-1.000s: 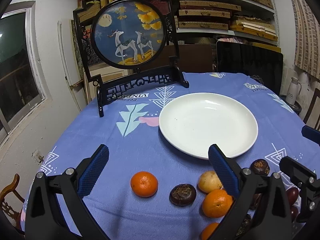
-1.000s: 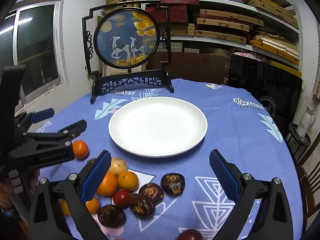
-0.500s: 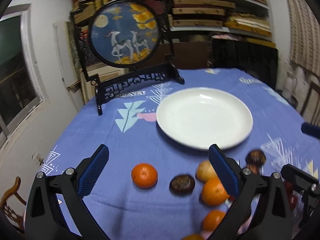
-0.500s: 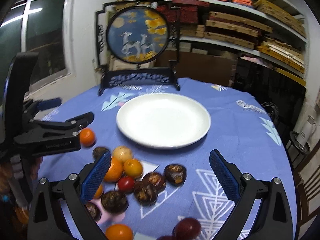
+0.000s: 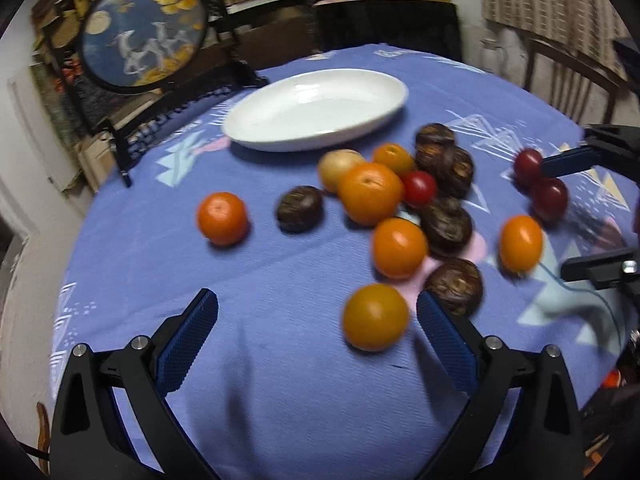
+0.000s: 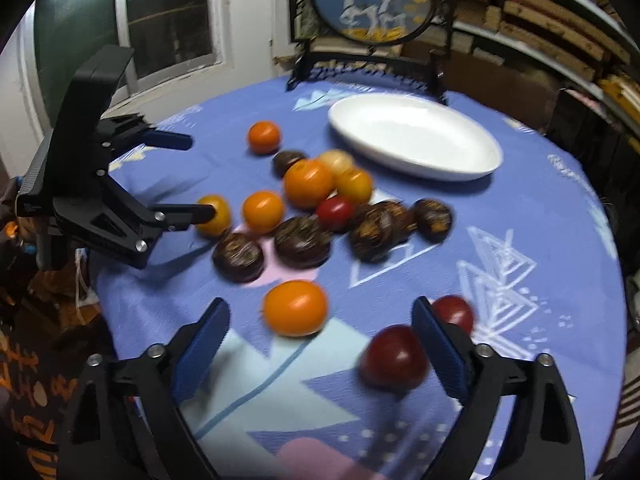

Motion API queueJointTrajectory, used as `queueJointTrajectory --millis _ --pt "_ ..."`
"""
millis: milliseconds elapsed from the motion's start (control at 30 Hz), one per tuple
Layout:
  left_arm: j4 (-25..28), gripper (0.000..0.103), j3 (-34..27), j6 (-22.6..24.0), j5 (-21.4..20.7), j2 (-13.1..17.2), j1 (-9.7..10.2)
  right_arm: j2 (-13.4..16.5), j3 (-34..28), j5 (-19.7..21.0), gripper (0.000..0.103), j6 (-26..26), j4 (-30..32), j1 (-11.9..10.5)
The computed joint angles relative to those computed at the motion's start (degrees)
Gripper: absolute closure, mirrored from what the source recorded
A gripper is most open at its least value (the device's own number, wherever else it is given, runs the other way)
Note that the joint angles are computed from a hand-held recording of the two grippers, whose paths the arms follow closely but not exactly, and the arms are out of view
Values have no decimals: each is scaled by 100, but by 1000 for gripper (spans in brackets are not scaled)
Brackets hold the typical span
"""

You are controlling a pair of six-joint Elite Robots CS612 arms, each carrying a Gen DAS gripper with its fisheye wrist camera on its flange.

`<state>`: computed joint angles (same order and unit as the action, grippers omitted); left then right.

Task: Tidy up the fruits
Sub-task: 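Grasp a small orange with the left gripper while the right gripper reaches toward another orange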

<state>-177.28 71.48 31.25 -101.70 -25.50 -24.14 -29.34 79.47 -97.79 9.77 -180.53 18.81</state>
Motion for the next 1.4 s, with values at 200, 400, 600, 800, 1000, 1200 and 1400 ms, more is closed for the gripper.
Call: queueJointTrajectory --millis 200,400,600,800,1000,1200,1400 --pt "426 5 -142 -71 -290 63 32 116 -285 362 47 -141 510 -2" --pt "1051 19 -461 -332 -691 161 84 145 -336 434 59 -175 597 -9" --pt "1711 66 -550 -173 -1002 125 117 102 -249 400 59 -48 585 -35" --pt "1437 66 -513 -378 -1132 33 139 14 -154 461 59 -48 368 -91" --pt "543 66 -815 -1004 -795 22 5 -102 -233 -12 64 -164 -220 -200" --pt "818 66 -1962 -1847 19 447 -220 33 -815 -149 75 71 -163 -451" --pt "1836 66 -2963 -2128 122 931 -272 211 -1289 166 58 297 886 -623"
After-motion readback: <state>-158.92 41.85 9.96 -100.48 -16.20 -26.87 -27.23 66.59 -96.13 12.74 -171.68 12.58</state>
